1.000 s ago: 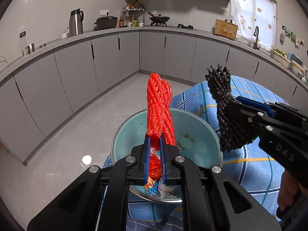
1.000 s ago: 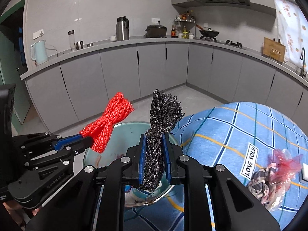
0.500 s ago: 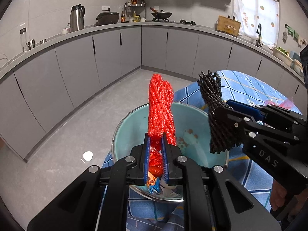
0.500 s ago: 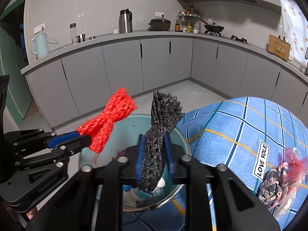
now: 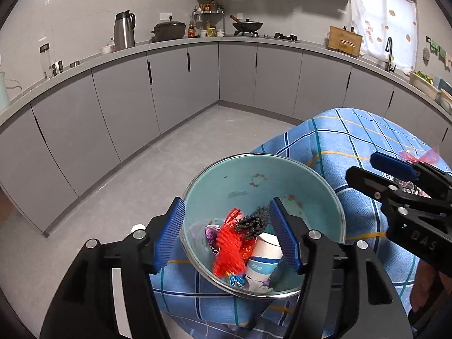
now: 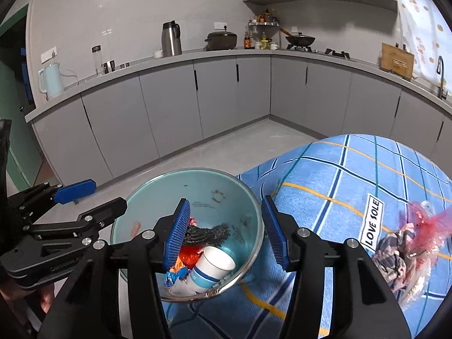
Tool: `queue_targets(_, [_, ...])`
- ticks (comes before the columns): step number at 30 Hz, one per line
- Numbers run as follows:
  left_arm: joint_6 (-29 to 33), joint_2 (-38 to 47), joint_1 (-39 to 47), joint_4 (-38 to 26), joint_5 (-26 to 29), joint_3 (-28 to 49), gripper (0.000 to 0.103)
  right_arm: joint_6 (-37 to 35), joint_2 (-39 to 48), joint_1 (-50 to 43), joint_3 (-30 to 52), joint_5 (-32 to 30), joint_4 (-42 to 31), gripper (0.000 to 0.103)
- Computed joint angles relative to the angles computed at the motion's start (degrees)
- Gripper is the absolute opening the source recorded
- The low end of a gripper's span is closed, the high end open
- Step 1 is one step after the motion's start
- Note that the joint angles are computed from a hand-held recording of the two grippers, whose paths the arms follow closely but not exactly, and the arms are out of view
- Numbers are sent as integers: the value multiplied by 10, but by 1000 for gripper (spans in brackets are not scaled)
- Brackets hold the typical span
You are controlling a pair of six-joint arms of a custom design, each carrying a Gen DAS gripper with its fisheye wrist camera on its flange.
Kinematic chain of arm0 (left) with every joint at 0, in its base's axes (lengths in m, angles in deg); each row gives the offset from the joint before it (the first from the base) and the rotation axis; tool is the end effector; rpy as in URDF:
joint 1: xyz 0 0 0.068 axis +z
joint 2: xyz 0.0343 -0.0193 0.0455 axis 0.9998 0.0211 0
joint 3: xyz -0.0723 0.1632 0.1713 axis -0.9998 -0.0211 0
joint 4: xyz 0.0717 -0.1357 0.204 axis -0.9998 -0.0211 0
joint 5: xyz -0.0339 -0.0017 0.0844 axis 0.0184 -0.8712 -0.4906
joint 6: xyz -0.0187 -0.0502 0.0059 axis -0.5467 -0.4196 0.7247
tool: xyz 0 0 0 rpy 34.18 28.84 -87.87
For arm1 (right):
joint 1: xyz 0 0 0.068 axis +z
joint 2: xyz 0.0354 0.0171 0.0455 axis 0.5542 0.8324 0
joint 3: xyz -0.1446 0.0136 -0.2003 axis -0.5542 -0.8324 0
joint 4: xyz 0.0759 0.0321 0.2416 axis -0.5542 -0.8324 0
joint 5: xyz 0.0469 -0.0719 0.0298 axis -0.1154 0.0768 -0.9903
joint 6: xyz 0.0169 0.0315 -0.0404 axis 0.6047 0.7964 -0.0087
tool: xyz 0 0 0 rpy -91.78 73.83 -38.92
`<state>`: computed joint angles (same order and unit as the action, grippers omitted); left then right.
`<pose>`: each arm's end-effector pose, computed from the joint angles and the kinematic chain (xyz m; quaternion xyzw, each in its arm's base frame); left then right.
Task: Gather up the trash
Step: 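Move both open tools back over the clear bag and white sponge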
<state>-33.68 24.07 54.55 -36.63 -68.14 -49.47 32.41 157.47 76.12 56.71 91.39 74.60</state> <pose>0.2106 -0.1191 0.1847 -0.0903 0.8977 0.0493 0.4285 0.2831 0.2548 0.1964 -0.2399 0.8497 0.1659 0.4393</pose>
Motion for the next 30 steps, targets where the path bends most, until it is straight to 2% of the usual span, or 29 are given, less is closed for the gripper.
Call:
queue_targets(4, [-4, -6, -13, -7, -13, 5, 74, 2, -34, 2, -31, 5, 6, 58])
queue_targets(18, [-2, 52, -81, 6, -21, 54, 78, 10, -179, -44, -174, 33, 15, 61])
queue_targets(24, [21, 128, -126, 26, -24, 122, 82, 4, -258, -97, -239, 30, 10, 63])
queue_targets(30, [53, 219, -154, 36, -15, 218, 83, -11, -323, -183, -289, 2, -3, 64])
